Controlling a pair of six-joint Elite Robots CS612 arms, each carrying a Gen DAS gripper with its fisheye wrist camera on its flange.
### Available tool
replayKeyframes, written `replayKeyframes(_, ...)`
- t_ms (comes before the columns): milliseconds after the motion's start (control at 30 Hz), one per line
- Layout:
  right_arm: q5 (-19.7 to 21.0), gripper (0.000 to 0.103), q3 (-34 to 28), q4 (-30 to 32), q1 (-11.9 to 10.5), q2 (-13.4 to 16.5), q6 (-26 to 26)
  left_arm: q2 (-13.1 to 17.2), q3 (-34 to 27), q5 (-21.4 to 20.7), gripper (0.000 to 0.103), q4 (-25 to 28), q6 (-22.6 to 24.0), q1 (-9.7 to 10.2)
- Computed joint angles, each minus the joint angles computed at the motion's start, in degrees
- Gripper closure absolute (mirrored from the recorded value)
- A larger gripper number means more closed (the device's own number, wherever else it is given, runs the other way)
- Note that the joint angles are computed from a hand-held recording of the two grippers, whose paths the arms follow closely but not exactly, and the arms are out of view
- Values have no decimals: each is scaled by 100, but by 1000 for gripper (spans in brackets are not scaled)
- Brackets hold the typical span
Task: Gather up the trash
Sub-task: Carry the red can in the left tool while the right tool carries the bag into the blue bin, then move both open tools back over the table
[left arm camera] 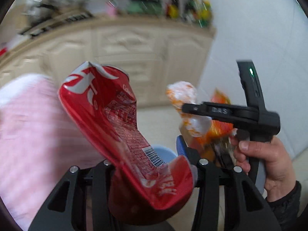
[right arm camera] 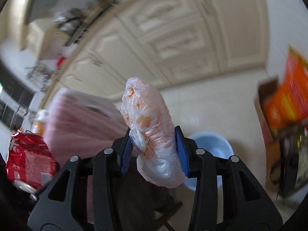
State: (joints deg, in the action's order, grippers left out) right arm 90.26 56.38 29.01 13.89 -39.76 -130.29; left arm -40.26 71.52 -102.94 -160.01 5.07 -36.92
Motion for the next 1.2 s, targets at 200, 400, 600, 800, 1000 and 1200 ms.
replayKeyframes(200, -631, 60, 211, 83, -274, 415, 787, 1056, -1380, 137, 59, 1964, 454, -183)
replayKeyframes(400, -949, 42, 47, 226, -356, 734, 1183, 1820, -2545, 618, 28, 3237, 544, -260)
replayKeyframes(600, -790, 9, -2, 372, -331, 790, 1387, 1784, -2429, 1087, 13, 3003, 680, -280)
replayKeyframes(800, -533, 6, 40, 492, -293, 714, 1423, 1562, -2128, 1175, 13, 2640, 501, -258)
replayKeyframes(1000, -143, 6, 8, 632, -203, 531, 1310, 1159, -1604, 1120, 13, 1894, 462, -248)
replayKeyframes(1200, 384, 6, -126, 590, -57, 216, 997, 608, -971, 992, 13, 883, 286, -191)
